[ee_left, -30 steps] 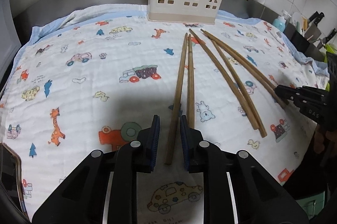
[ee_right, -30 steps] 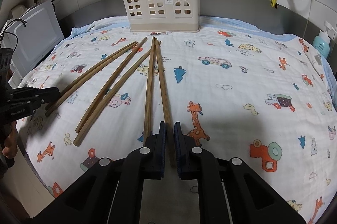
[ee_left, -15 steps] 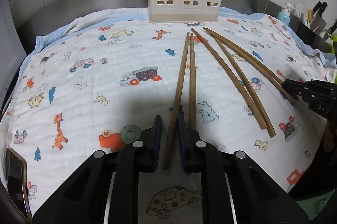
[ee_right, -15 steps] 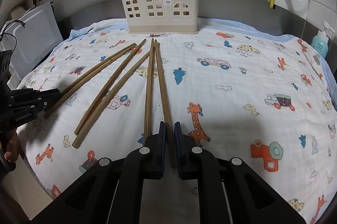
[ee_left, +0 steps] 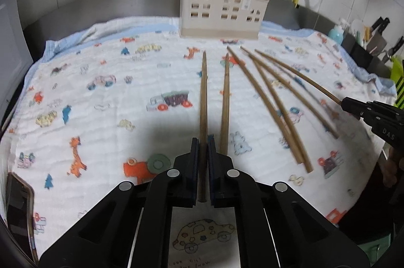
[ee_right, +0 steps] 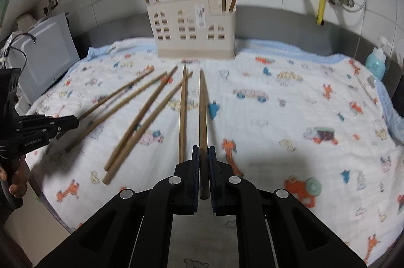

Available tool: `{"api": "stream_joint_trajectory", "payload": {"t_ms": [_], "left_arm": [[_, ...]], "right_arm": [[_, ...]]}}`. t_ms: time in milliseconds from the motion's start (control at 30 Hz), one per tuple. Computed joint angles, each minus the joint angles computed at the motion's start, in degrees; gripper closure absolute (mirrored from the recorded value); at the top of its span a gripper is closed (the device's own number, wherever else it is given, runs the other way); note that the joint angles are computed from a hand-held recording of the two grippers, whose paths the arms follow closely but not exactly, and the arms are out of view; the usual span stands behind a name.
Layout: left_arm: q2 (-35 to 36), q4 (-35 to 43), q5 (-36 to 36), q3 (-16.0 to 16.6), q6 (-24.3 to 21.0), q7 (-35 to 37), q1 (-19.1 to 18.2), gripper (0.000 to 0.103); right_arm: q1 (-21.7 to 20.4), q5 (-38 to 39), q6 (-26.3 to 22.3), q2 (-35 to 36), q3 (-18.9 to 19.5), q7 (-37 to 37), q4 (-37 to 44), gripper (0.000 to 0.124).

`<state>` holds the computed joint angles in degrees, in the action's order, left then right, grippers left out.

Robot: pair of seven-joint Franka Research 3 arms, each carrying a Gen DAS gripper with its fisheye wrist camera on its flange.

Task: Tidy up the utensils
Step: 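Close the right tool on one chopstick while the left tool closes on another, then lift both chopsticks and carry both tools over the holder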

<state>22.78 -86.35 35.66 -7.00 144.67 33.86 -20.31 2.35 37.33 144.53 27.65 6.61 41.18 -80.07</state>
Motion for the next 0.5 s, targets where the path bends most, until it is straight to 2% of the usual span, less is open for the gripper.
{"api": "stream_joint_trajectory", "payload": {"t_ms": [267, 500], "left_arm": [[-3.0, -1.5, 6.2, 1.5, 4.5, -5.5, -0.8, 0.098], [-3.5, -0.8, 9.4, 1.6, 8.0, -7.7, -0.4, 0.098]], "right_arm": [[-1.0, 4.2, 1.1, -1.8, 1.4, -2.7, 1.4, 0.117], [-0.6, 6.1, 0.1, -1.3, 1.8, -4.1, 5.4, 0.117]]}}
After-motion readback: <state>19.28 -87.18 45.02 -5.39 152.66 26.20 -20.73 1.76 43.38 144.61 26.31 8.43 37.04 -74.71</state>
